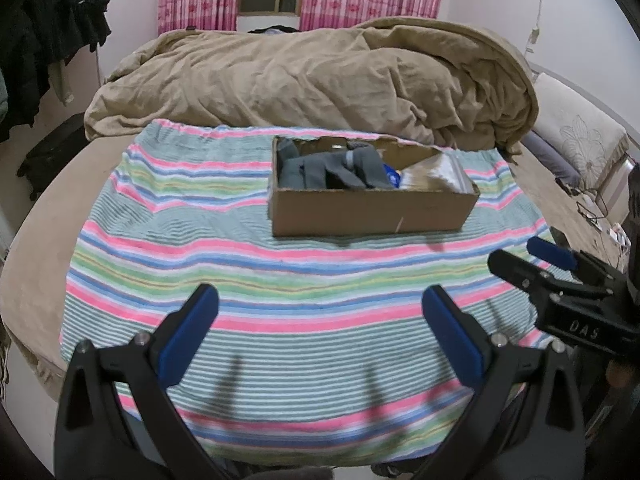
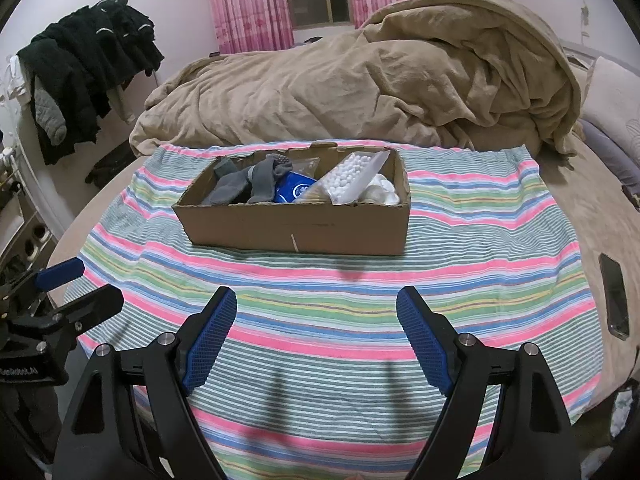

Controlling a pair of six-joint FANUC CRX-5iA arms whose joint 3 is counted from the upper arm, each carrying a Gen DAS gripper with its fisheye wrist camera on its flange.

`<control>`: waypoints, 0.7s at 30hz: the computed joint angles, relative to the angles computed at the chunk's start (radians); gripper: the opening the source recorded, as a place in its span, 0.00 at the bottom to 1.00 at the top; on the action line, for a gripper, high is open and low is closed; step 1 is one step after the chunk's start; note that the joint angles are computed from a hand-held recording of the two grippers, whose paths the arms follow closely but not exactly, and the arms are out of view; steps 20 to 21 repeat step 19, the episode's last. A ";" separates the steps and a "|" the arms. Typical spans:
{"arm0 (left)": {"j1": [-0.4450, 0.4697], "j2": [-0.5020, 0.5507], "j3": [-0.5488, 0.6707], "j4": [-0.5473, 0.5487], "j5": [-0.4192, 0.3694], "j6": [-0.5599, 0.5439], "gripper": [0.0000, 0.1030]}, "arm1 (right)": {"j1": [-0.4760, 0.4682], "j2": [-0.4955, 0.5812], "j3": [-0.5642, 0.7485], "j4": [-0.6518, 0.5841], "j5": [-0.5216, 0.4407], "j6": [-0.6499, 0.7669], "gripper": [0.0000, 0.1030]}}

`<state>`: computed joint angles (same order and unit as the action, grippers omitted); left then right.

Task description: Organize objects

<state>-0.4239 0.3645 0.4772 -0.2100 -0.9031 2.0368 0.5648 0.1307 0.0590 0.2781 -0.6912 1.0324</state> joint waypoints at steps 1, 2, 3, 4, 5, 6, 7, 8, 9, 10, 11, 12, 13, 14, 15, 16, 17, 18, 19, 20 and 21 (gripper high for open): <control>0.000 0.000 -0.001 0.001 0.001 0.001 0.99 | 0.000 0.000 -0.002 0.003 0.000 -0.003 0.82; 0.000 0.000 -0.001 0.000 0.001 0.002 0.99 | -0.002 0.001 0.000 0.002 0.000 -0.002 0.82; 0.000 0.001 -0.001 0.000 0.000 0.002 0.99 | -0.003 0.001 -0.001 0.004 0.000 -0.004 0.82; 0.001 0.001 -0.002 0.002 0.001 0.000 0.99 | -0.005 0.002 -0.001 0.005 0.000 -0.005 0.82; 0.002 0.001 -0.002 0.004 0.001 0.000 0.99 | -0.007 0.002 0.000 0.004 0.000 -0.004 0.82; 0.002 0.002 -0.002 0.004 0.002 -0.001 0.99 | -0.008 0.002 0.000 0.001 0.000 -0.003 0.82; 0.002 0.002 -0.002 0.005 0.002 -0.001 0.99 | -0.009 0.002 0.000 -0.001 0.000 -0.002 0.82; 0.002 0.002 -0.002 0.007 0.004 -0.002 0.99 | -0.009 0.003 0.000 0.002 -0.001 -0.004 0.82; 0.003 0.002 -0.002 0.008 0.004 -0.004 0.99 | -0.009 0.002 0.001 -0.001 0.000 -0.002 0.82; 0.003 0.003 -0.002 0.007 0.004 -0.003 0.99 | -0.010 0.003 0.002 -0.004 0.000 0.002 0.82; 0.003 0.002 -0.003 0.008 0.005 -0.003 0.99 | -0.009 0.003 0.002 -0.002 -0.001 0.000 0.82; 0.003 0.002 -0.004 0.007 0.007 -0.001 0.99 | -0.010 0.003 0.003 -0.004 -0.001 0.004 0.82; 0.004 0.003 -0.002 0.006 0.006 -0.001 0.99 | -0.011 0.003 0.003 -0.009 -0.001 0.009 0.82; 0.002 0.005 0.002 0.002 0.003 -0.001 0.99 | -0.012 0.003 0.004 -0.013 -0.001 0.013 0.82; -0.001 0.011 0.012 -0.009 -0.009 -0.003 0.99 | -0.012 0.002 0.005 -0.017 0.000 0.018 0.82; -0.003 0.014 0.017 -0.012 -0.014 -0.006 0.99 | -0.012 0.002 0.005 -0.020 0.001 0.022 0.82; -0.001 0.016 0.017 -0.009 -0.014 -0.009 0.99 | -0.011 0.002 0.005 -0.019 0.000 0.023 0.82; 0.001 0.017 0.014 -0.001 -0.011 -0.011 0.99 | -0.010 0.002 0.006 -0.019 0.000 0.024 0.82; 0.003 0.018 0.013 0.002 -0.010 -0.011 0.99 | -0.010 0.001 0.004 -0.020 0.002 0.026 0.82; 0.003 0.018 0.013 0.002 -0.010 -0.011 0.99 | -0.010 0.001 0.004 -0.020 0.002 0.026 0.82; 0.003 0.018 0.013 0.002 -0.010 -0.011 0.99 | -0.010 0.001 0.004 -0.020 0.002 0.026 0.82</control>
